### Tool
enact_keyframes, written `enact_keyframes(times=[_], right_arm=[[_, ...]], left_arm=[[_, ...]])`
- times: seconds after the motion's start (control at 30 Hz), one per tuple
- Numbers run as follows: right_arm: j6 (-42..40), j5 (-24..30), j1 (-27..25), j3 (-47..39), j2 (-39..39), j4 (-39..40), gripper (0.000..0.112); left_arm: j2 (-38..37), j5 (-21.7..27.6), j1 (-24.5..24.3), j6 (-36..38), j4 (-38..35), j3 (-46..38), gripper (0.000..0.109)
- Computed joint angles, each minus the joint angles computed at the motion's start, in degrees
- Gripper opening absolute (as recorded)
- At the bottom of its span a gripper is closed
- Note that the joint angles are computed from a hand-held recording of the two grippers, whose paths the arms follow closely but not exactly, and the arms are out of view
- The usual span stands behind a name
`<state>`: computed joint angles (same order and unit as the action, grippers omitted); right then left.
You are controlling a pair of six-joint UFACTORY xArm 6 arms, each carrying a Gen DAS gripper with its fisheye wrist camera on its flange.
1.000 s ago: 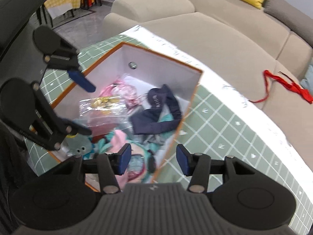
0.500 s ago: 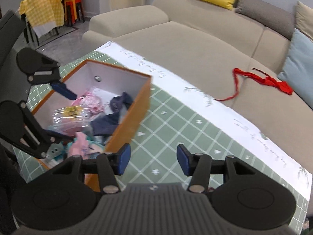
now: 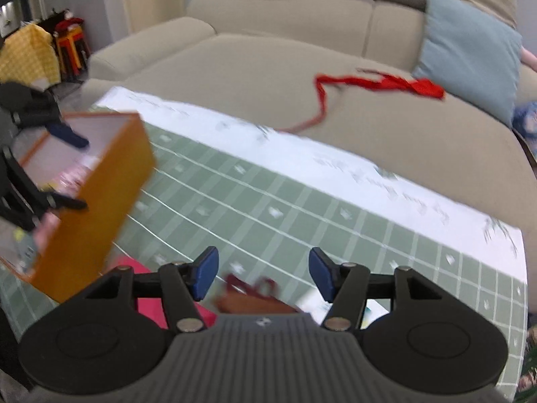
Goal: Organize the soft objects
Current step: 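Move left tool toward brown leather pouch while right tool approaches white tissue packet, then close left tool on brown pouch while right tool closes on white tissue packet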
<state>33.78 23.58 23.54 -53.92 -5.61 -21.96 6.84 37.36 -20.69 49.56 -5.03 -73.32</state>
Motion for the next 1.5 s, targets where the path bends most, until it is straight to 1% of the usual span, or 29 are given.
enact_keyframes(times=[0.07,0.13,0.2,0.3,0.4,0.5,0.57,0.63,0.7,0.8,0.9,1.0,1.07,1.13,1.17,1.2,1.23,1.27,1.3,1.37,1.43,1.47,1.5], right_arm=[[-1.20,-1.42,-1.59,2.58,-0.65,1.58,0.059],[-2.54,-3.14,-3.59,5.10,-1.34,3.96,0.059],[-2.09,-3.92,-5.19,6.66,-2.14,4.35,0.059],[-1.91,-4.76,-7.12,8.94,-3.77,4.47,0.059],[-0.72,-3.60,-8.32,9.94,-4.62,3.38,0.059],[0.06,-2.15,-9.09,9.95,-4.39,2.52,0.059],[0.14,-1.70,-9.83,9.98,-4.41,2.80,0.059],[0.93,-1.65,-10.89,10.33,-4.81,2.20,0.059],[2.67,-2.28,-11.94,10.97,-5.41,0.71,0.059],[3.12,-3.09,-13.20,12.06,-6.43,0.62,0.059],[3.06,-3.53,-13.85,13.15,-7.62,0.63,0.060],[1.36,-4.78,-14.25,14.37,-8.61,2.48,0.060],[-2.26,-5.59,-14.44,15.11,-8.94,6.22,0.060],[-3.11,-6.04,-14.93,15.46,-8.95,6.45,0.060],[-1.83,-6.09,-15.37,15.59,-9.08,5.02,0.061],[-1.18,-6.16,-15.83,15.71,-9.13,4.62,0.061],[-1.56,-6.45,-16.18,15.91,-9.23,5.24,0.061],[-1.55,-6.78,-16.54,16.05,-9.27,5.42,0.061],[-1.34,-6.95,-16.85,16.16,-9.32,5.33,0.061],[-1.30,-7.42,-17.19,16.36,-9.34,5.46,0.061],[-1.70,-7.84,-17.20,16.51,-9.25,5.89,0.061],[-2.05,-8.07,-17.10,16.59,-9.15,6.18,0.061],[-3.01,-8.29,-16.93,16.68,-9.00,7.01,0.061]], left_arm=[[2.22,0.99,-0.84,-0.83,0.16,-2.57,0.086],[4.73,2.72,-1.83,-1.62,-0.26,-5.74,0.086],[7.01,5.07,-2.83,-2.26,-0.93,-9.03,0.086],[10.71,11.22,-4.70,-1.23,-3.67,-15.49,0.086],[15.22,18.55,-6.63,-1.21,-6.20,-23.07,0.086],[21.70,28.44,-9.11,-3.68,-7.63,-33.85,0.086],[23.87,31.52,-11.15,-3.77,-7.79,-37.15,0.086],[25.29,32.59,-13.41,-2.80,-6.78,-38.95,0.088],[27.87,35.31,-15.79,-2.65,-4.11,-42.40,0.088],[30.42,38.25,-18.60,-2.40,-0.59,-45.09,0.088],[32.66,40.94,-20.45,-1.63,3.43,-46.81,0.088],[33.46,41.10,-21.93,-1.79,7.23,-46.39,0.088],[35.67,42.97,-22.51,-2.62,9.02,-49.04,0.088],[38.04,44.61,-23.02,-4.16,10.61,-51.66,0.087],[39.33,45.42,-23.29,-4.97,11.69,-53.19,0.081],[40.05,45.78,-23.59,-5.47,12.89,-53.75,0.071],[40.43,45.74,-23.82,-5.67,13.75,-53.89,0.065],[40.71,45.54,-24.00,-5.84,14.56,-53.85,0.056],[41.06,45.39,-24.08,-6.03,15.37,-54.03,0.048],[41.79,44.75,-23.93,-6.78,16.06,-54.77,0.047],[42.59,44.23,-23.34,-7.70,15.74,-56.17,0.038],[43.06,44.32,-22.92,-7.94,15.24,-57.18,0.027],[43.65,44.42,-22.46,-8.17,14.75,-58.48,0.018]])
